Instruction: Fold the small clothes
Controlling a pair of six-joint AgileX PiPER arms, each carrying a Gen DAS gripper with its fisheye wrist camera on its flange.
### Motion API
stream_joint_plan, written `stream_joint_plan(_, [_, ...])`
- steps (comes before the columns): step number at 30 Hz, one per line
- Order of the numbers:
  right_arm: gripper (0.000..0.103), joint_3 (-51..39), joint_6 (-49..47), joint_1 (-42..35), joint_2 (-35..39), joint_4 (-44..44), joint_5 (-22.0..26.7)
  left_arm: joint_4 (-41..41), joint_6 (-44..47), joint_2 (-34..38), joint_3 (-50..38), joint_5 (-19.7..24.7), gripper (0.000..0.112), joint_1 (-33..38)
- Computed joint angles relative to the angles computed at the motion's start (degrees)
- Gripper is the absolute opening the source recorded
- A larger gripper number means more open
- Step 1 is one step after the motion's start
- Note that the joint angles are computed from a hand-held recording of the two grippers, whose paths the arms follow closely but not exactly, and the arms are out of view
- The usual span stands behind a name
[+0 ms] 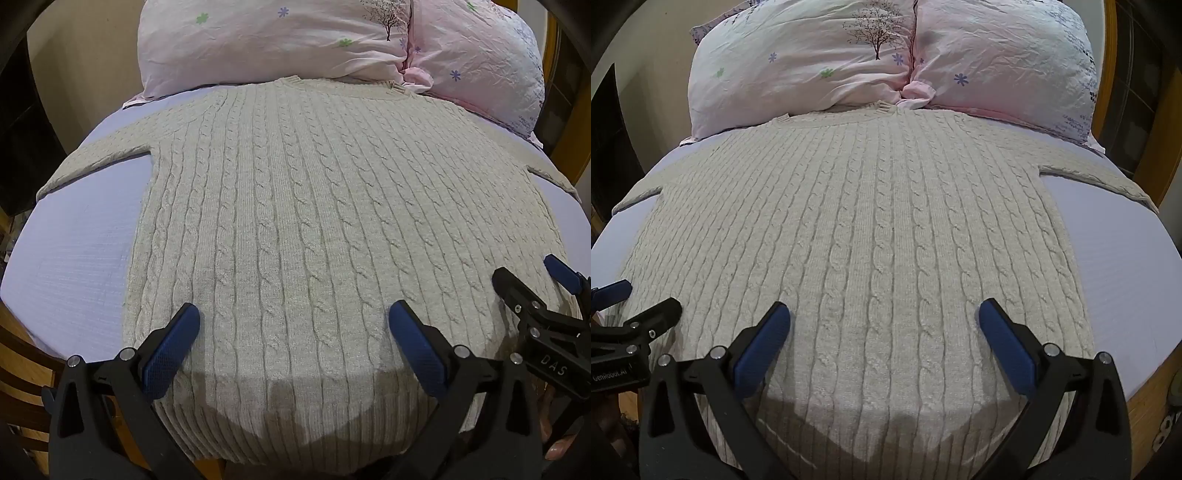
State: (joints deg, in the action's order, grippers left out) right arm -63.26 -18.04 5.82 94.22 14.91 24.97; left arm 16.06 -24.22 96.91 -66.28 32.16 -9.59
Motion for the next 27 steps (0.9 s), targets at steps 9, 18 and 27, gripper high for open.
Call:
stream_joint_plan(9, [0.101, 0.2, -0.1, 0.0, 0.0, 0.1, -0.3, 0.0, 0.0, 0.0, 0.0, 0.0, 0.102, 0.0])
stream_joint_plan(18, [0.101, 0.4, -0.4, -0.1, -0.1, 0.3, -0.4, 0.1, -0.1, 0.0, 0.0, -0.1, 0.102, 0.0])
stream_joint_plan(27, [0.101, 0.4, -0.6, -0.2, 0.0, 0.5, -0.4, 0.2, -0.1, 0.0, 0.1, -0.1, 0.102, 0.0])
